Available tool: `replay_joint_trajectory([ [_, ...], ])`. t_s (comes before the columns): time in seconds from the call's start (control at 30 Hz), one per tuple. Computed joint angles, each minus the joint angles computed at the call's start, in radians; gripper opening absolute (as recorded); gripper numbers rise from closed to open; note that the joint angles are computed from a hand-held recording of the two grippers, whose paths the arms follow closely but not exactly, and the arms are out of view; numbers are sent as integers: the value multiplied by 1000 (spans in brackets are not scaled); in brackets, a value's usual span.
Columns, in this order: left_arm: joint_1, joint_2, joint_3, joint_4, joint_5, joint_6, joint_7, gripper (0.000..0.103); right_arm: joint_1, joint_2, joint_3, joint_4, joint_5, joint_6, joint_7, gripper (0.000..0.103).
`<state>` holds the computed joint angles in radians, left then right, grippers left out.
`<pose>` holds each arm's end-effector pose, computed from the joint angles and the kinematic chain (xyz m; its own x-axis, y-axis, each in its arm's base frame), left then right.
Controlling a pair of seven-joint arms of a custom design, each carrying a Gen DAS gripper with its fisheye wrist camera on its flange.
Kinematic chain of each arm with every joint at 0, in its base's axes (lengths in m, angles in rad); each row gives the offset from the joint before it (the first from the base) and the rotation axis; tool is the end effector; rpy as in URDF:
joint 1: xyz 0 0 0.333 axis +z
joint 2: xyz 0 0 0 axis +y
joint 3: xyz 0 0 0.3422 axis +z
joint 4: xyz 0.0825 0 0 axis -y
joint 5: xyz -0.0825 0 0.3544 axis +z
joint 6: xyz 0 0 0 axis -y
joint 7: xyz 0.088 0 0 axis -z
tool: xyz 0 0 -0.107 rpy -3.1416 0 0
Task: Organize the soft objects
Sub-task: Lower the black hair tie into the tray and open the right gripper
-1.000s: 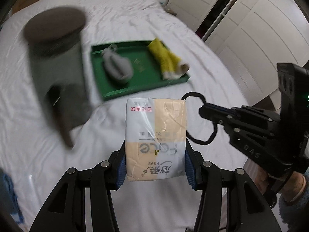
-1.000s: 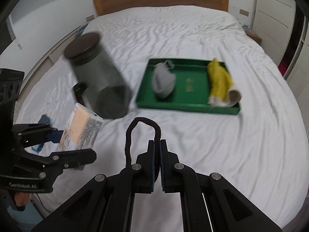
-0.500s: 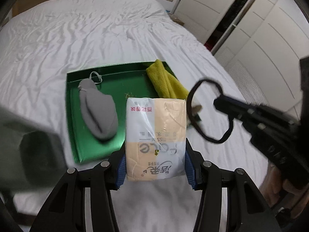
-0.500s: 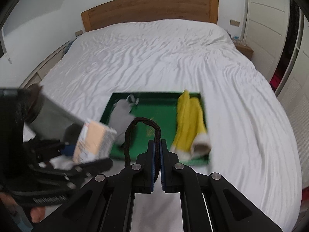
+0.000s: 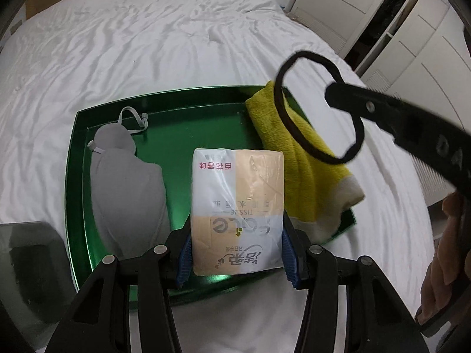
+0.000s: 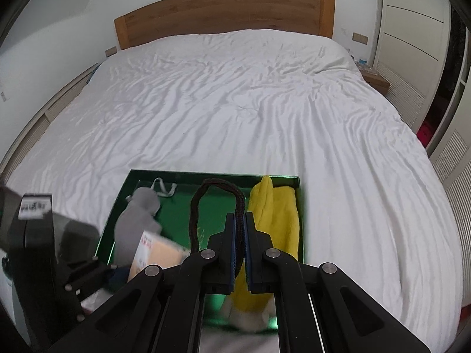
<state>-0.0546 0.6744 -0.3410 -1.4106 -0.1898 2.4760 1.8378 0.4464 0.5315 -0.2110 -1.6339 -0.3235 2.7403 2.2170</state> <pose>0.7134 -0.2245 0.4007 -0.4504 -0.8537 0.2615 -0.8429 0.3100 -0.4399 0.6841 0.2071 0.4175 -0.0895 -0.9960 0.0029 -0.7962 0.0699 -0.6010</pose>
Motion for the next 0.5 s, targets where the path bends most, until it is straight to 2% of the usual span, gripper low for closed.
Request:
replay_joint_trajectory([
  [0.23, -35, 27, 38, 28, 59, -7, -61, 45, -49, 124, 26, 150, 86, -33, -68, 4],
  [0.43, -47, 61, 49, 73, 102, -38, -93, 45, -49, 160, 20, 190, 124, -57, -86, 4],
  [0.5, -48, 55, 51, 58, 115, -25, -93, 45, -55, 176, 26, 210, 138, -65, -95, 4],
])
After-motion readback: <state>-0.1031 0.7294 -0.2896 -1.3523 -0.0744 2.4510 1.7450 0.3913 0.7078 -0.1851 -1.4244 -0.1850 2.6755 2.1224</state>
